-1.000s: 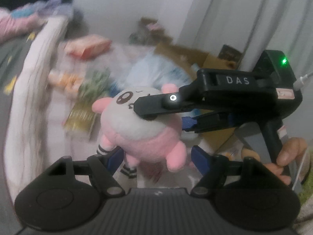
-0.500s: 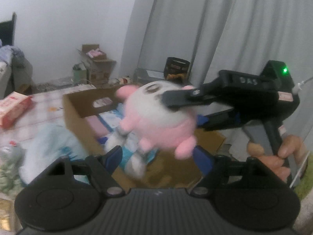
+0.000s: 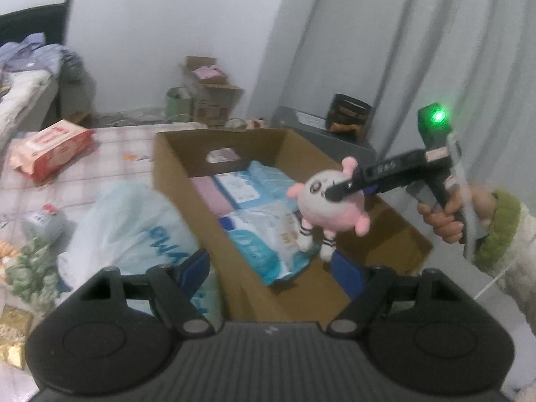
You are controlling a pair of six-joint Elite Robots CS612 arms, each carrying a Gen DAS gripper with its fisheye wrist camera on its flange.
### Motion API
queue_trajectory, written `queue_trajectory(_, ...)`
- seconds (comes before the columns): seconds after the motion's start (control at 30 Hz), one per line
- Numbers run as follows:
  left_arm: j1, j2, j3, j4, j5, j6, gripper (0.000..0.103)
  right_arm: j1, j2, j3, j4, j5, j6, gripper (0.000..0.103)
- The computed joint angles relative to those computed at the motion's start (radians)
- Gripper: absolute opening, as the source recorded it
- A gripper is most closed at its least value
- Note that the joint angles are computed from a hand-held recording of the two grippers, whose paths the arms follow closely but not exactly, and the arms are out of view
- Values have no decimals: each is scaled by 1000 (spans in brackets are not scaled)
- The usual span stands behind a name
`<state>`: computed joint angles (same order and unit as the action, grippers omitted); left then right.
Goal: Organize soft objects
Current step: 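Carry the pink plush doll with the left gripper into the cardboard box and release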
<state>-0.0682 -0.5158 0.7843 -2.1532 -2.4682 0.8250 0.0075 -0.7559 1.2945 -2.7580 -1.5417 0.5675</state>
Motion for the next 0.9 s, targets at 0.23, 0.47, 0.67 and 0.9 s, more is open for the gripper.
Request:
queue_trajectory(0.23,11,28,-43,-20,29,-73,81,20,87,-173,218,-141,-246,74)
queue_trajectory(0.47,21,44,-57,-54,50,-108,81,45,91,-192,226,-329,-276,76)
queue_trajectory(0.67,37,50,-48,-134,88,-167,81,56,53,-123,126,-353,-183,76)
queue_trajectory(0.9,64,61,-39,-278,166,-262,81,81,30,-92,-80,-168,-24,76)
